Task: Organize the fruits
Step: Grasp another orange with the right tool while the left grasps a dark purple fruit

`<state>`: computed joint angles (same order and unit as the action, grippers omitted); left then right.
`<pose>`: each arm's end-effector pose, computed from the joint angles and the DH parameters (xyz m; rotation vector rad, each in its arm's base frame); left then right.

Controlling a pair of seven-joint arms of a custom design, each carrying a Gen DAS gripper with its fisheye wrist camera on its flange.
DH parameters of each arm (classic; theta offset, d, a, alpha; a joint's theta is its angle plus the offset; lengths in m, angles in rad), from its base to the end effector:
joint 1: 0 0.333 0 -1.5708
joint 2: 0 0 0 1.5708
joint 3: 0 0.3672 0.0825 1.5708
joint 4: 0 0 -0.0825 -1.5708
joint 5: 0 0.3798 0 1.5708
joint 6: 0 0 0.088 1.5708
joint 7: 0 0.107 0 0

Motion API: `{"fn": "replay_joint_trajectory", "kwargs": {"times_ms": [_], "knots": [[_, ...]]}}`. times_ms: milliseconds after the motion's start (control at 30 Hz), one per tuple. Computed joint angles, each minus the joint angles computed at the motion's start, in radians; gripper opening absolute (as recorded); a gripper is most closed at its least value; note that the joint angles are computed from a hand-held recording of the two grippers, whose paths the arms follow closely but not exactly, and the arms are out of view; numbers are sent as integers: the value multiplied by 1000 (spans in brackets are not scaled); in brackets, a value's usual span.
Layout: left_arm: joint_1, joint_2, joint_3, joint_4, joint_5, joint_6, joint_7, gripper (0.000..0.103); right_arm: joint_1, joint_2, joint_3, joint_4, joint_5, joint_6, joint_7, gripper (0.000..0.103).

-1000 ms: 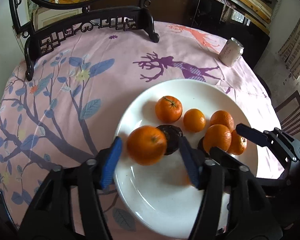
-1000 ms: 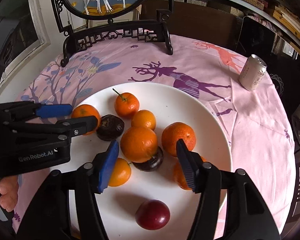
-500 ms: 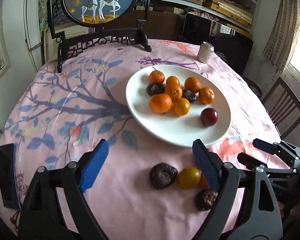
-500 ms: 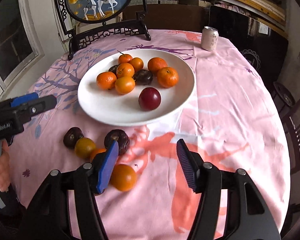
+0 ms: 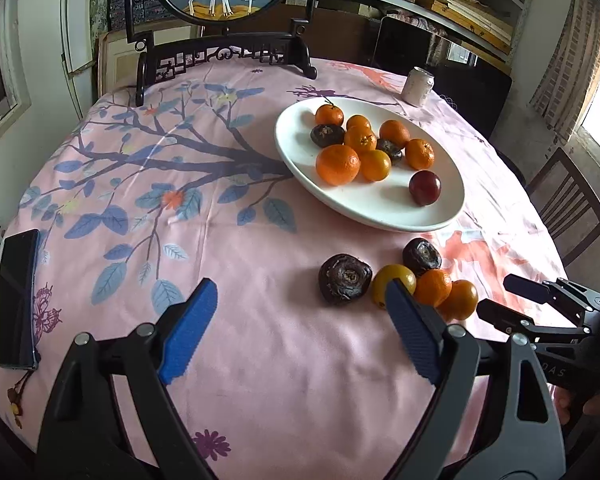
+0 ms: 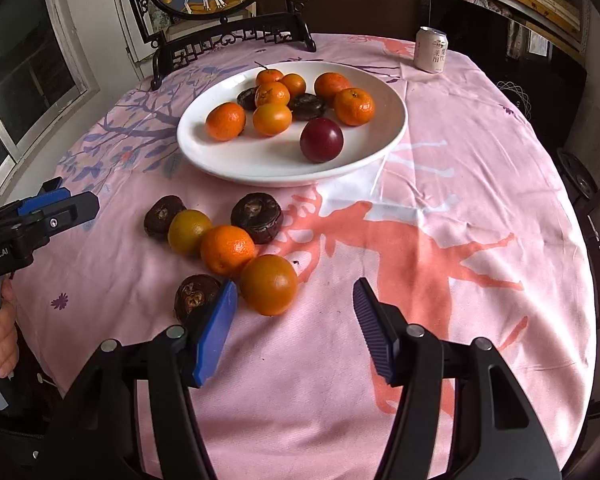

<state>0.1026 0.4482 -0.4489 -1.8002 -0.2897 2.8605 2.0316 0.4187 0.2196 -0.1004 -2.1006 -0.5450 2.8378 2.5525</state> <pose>0.6871 -0.1798 0.4387 -1.4549 2.3205 -0.9565 0.5783 0.2225 0.4202 -1.6998 2.0271 -0.5116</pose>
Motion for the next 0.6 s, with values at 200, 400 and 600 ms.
{"fn": "replay_joint_trajectory", "kwargs": {"times_ms": [200,400,600], "knots": [[16,-8,-17,-25,-10,0,27,87,-3,32,9,21,49,16,-53,61],[12,-21,-30,-62,-25,-32,71,88,-36,92,42,37,230,72,-205,36],[-23,-32,-32,-82,-46,-75,120,88,166,7,-183,-35,11,83,20,35]]}}
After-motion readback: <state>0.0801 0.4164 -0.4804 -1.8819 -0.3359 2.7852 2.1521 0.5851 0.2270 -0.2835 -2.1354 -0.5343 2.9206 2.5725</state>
